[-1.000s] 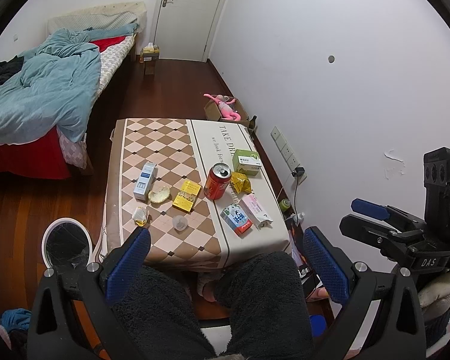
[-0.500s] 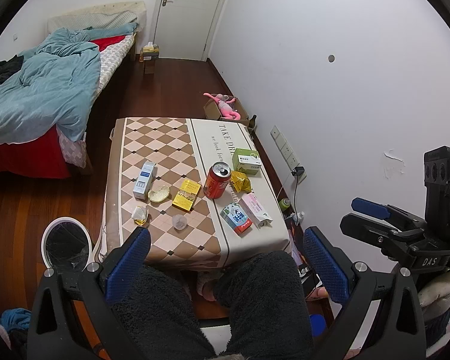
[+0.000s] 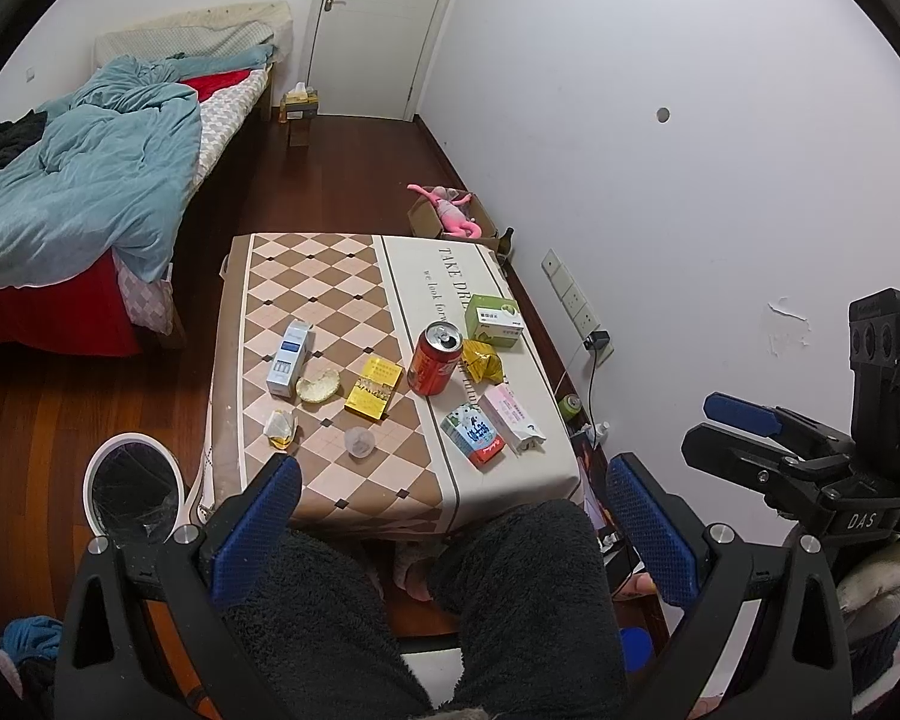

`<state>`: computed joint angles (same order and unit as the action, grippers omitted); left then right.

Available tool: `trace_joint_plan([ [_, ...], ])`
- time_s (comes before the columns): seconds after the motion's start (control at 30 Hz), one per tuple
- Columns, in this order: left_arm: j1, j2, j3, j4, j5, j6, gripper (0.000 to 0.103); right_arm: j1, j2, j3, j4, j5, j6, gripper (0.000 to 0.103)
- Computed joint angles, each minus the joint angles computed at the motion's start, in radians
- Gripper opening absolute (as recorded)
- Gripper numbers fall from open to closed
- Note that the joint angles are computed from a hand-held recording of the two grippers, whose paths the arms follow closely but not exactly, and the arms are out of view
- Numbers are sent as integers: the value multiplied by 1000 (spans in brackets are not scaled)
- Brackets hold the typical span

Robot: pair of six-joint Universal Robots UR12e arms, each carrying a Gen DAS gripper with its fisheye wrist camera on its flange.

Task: Collect trash

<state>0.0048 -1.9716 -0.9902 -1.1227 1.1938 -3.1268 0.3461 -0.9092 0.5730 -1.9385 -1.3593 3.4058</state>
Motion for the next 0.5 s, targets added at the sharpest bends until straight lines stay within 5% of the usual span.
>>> trace_joint_plan([
  [0.5,1,4,-9,3,-4,2,103,0,2,-5,3,-1,2,103],
])
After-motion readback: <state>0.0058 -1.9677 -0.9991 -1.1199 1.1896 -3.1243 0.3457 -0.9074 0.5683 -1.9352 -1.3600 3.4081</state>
